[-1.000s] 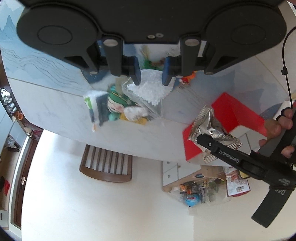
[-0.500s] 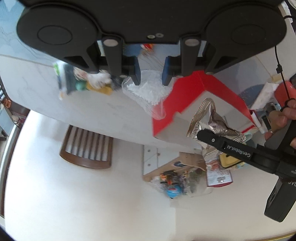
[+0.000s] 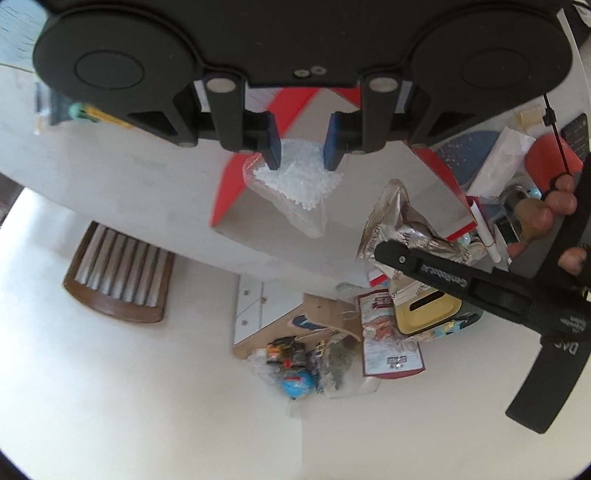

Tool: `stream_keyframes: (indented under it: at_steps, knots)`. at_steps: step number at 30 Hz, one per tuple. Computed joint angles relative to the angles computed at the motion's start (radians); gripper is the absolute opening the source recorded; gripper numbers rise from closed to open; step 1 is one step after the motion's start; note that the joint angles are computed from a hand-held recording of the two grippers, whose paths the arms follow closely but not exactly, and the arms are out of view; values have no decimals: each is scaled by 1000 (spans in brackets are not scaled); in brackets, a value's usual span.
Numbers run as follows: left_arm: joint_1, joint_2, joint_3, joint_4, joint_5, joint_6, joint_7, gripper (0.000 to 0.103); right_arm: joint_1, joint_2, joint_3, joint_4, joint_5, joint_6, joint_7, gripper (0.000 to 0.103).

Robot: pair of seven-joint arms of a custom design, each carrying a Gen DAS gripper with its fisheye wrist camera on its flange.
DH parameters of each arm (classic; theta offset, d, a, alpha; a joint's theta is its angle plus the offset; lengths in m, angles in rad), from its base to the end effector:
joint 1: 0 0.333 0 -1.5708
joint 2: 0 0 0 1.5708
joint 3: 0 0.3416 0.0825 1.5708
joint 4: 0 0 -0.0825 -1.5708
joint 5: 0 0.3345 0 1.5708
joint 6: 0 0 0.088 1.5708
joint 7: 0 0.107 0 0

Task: Organize objects
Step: 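Lift the silver snack bag with the left gripper over the red box, then lower the snack bag into the box and open the left gripper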

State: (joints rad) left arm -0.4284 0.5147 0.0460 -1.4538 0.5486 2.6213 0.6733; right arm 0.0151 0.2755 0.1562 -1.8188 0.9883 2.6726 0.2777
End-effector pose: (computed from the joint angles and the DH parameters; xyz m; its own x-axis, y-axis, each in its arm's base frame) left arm 0.6546 -0.2850 0.5016 0.0864 -0.9942 0.0634 -0.7157 -0.1062 -0.6903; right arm 0.6248 0.0720 0.4911 0.6338 -0.7723 -0.0420 -0.5176 -0.3832 -0.7650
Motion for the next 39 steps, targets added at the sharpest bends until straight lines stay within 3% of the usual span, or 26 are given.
stream_keyframes:
  at_steps: [11, 21, 27, 39]
  knots:
    - [48, 118, -8, 117, -102, -69, 97, 35, 70, 160, 14, 151, -336, -2, 315, 24]
    - [84, 248, -46, 307, -242, -193, 279, 35, 119, 272, -7, 290, -663, -124, 607, 24]
    - [97, 290, -62, 371, -308, -246, 357, 36, 122, 312, -1, 344, -760, -192, 711, 24]
    - [104, 329, -73, 428, -373, -311, 418, 36, 127, 352, 11, 404, -820, -248, 771, 25]
